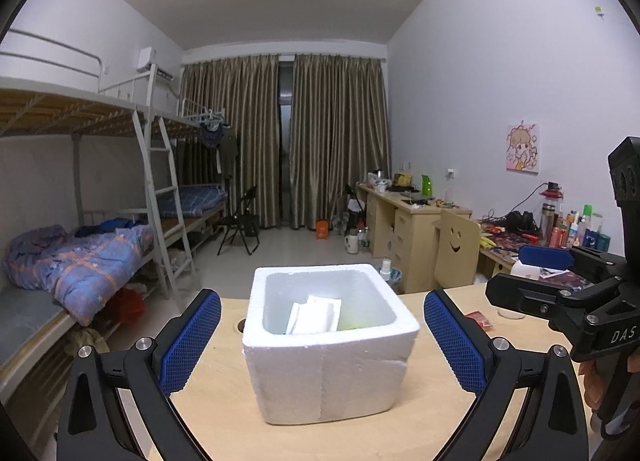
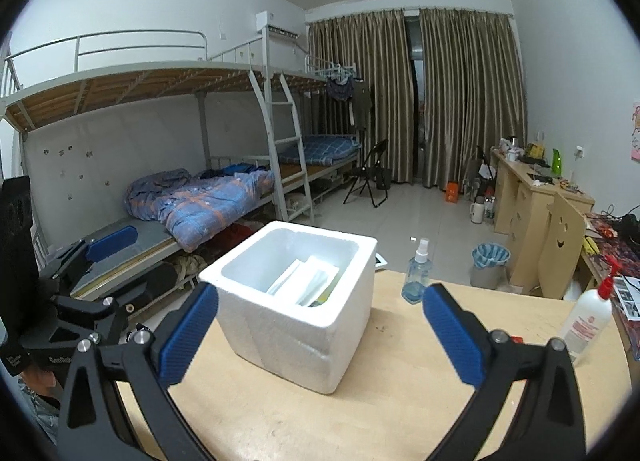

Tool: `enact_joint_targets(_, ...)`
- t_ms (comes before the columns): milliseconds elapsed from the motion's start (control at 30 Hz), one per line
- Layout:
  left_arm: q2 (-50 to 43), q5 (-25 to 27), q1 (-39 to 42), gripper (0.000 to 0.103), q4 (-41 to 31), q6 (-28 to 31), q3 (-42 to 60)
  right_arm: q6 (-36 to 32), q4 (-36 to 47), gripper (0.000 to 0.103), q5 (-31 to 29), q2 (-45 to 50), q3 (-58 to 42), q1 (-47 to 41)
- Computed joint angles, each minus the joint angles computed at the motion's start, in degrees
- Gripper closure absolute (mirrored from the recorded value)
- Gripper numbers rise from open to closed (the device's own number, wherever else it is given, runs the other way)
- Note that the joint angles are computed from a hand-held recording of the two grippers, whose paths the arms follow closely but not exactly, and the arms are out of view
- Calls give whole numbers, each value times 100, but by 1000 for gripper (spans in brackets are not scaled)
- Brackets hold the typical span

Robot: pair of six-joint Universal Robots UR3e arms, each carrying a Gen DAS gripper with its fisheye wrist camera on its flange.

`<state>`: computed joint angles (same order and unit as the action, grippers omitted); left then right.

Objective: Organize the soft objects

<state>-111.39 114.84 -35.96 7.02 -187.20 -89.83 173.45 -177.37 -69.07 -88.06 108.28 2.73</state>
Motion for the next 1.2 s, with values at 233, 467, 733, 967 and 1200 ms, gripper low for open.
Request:
enact_joint_targets(233,198,569,-562,0,233,74,-252,-9,-419,0,68,-705,864,-62)
enact_joint_targets(467,217,915,-1018,0,352,114,-312,-13,-750,0,31,-1296,1614,-99)
enact_joint_targets(733,168,1238,-1356,0,569,-103,-572,37,-1394,0,-8,-1716,2507,-228)
enact_joint_targets(967,-95,1527,-1642,0,1341,-159,-848,101,-1915,0,65,-1986,3222,-452)
enact_joint_targets(1200,-546,1529,-1834,0,2386,-90,-1249,345,-3393,0,-55,-1702,4127,-484)
